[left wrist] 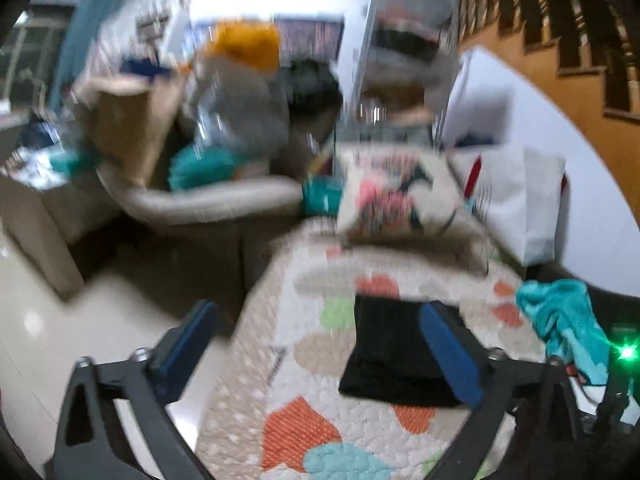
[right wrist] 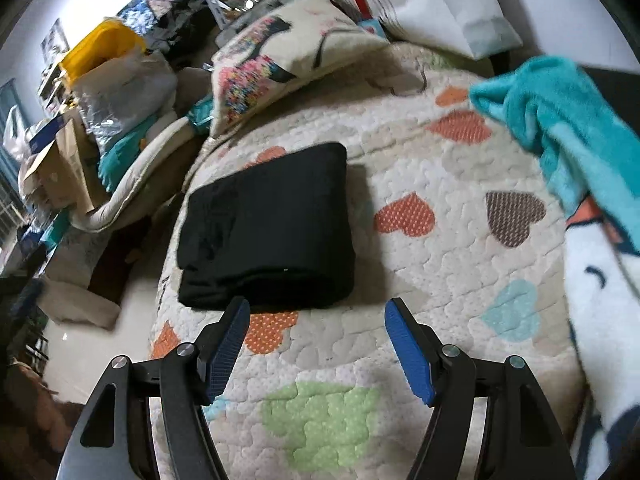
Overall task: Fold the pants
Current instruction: 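Withdraw both open grippers up from the folded pants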
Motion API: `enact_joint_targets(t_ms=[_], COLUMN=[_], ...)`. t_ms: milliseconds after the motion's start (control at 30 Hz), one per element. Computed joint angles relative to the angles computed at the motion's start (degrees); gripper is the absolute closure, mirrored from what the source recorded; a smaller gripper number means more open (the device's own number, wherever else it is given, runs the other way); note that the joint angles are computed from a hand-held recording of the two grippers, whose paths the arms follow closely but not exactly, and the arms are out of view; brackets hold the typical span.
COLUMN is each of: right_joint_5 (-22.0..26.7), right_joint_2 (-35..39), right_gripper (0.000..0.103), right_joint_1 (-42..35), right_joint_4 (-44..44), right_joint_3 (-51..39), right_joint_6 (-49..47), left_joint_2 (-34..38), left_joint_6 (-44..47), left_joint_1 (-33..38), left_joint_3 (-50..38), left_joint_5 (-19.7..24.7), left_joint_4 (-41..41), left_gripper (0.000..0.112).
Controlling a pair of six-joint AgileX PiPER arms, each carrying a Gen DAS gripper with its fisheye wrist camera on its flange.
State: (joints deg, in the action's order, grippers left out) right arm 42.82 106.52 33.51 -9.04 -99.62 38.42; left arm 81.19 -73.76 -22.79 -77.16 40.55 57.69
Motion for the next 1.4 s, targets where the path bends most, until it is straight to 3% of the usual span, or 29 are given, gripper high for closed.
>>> enact_joint_targets(t_ms=[100,233,567,733,1400], right_joint_5=[-1.4,-2.2,-2.9,-2.3,0.6], right_joint_2=[-3.2,-6.8,-10.1,-9.8,-6.9], right_gripper=[0.027,0.026,0.023,0.022,0.021], right_joint_1=[2.1,4.9,7.8,7.3,8.0], right_joint_4=[-3.7,-8.7,-16.7,-16.4,-16.7], right_joint_3=[3.5,7.6,11.5,11.7,9.7], right_joint_6=[2.4,5.8,11.1,11.8,11.6], left_joint_2=[-1.9,1.1,4.1,4.6,5.3], left_joint_6=[-3.5,13.7,13.2,14.0,20.3], left_joint_1=[-5.7,-7.3,-16.8,-17.9,-11.2], left_joint_3=[-0.3,-9.2,-10.7,-10.9,-9.2], left_joint_5=[6.6,12.7,23.9,24.0,19.1], left_joint_4=[7.0,-7.8,-6.8,-7.0,-20.9], left_gripper=[0.009,0.009,0.009,0.009,0.009])
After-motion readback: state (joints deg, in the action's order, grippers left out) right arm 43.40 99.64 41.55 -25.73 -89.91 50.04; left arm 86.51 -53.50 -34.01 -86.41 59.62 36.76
